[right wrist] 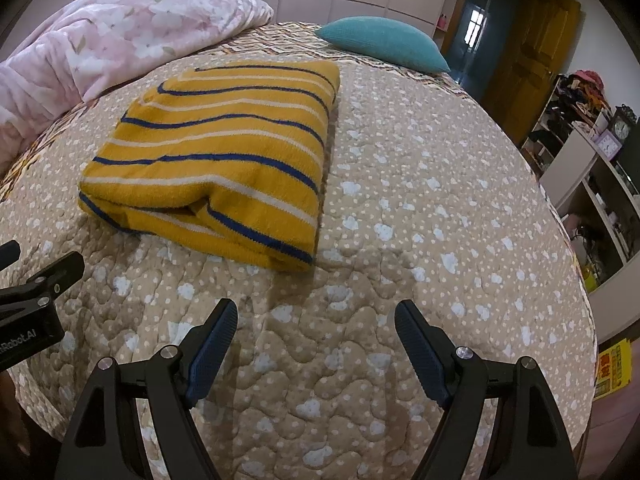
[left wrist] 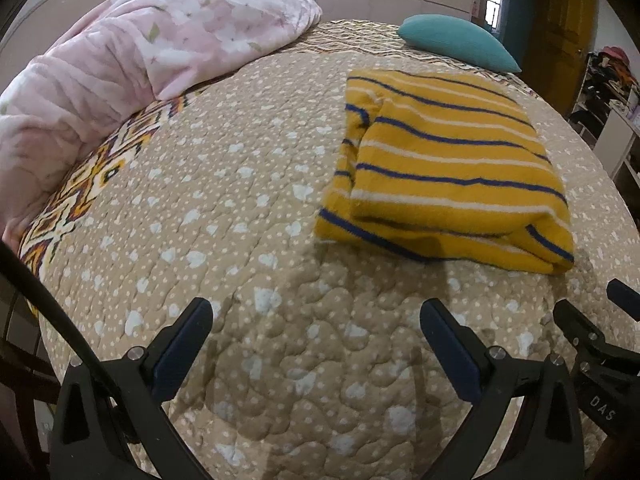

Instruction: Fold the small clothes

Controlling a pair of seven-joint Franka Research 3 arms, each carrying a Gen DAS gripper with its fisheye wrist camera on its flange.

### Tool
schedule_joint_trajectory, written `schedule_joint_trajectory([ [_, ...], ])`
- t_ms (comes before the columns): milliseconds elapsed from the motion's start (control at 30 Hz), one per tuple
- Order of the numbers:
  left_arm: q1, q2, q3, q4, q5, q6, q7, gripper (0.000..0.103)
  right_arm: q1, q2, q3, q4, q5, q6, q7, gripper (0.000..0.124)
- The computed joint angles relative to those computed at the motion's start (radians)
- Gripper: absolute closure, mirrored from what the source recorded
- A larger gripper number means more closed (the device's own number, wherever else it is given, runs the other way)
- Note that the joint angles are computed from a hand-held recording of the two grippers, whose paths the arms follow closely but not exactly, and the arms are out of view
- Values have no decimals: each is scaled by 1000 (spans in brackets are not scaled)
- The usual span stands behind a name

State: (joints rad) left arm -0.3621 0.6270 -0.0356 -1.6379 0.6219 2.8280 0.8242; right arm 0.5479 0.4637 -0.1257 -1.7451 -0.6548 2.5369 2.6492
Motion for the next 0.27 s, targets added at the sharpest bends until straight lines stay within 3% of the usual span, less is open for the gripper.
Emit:
schedule_joint_trajectory([
  [167, 8, 9, -16, 14, -20, -17, 32, 0, -8, 4, 4, 2, 18, 5, -13, 39],
  [267, 43, 19, -56, 26, -72, -35, 84, 0, -15, 5, 5, -1, 37, 14, -21, 39],
])
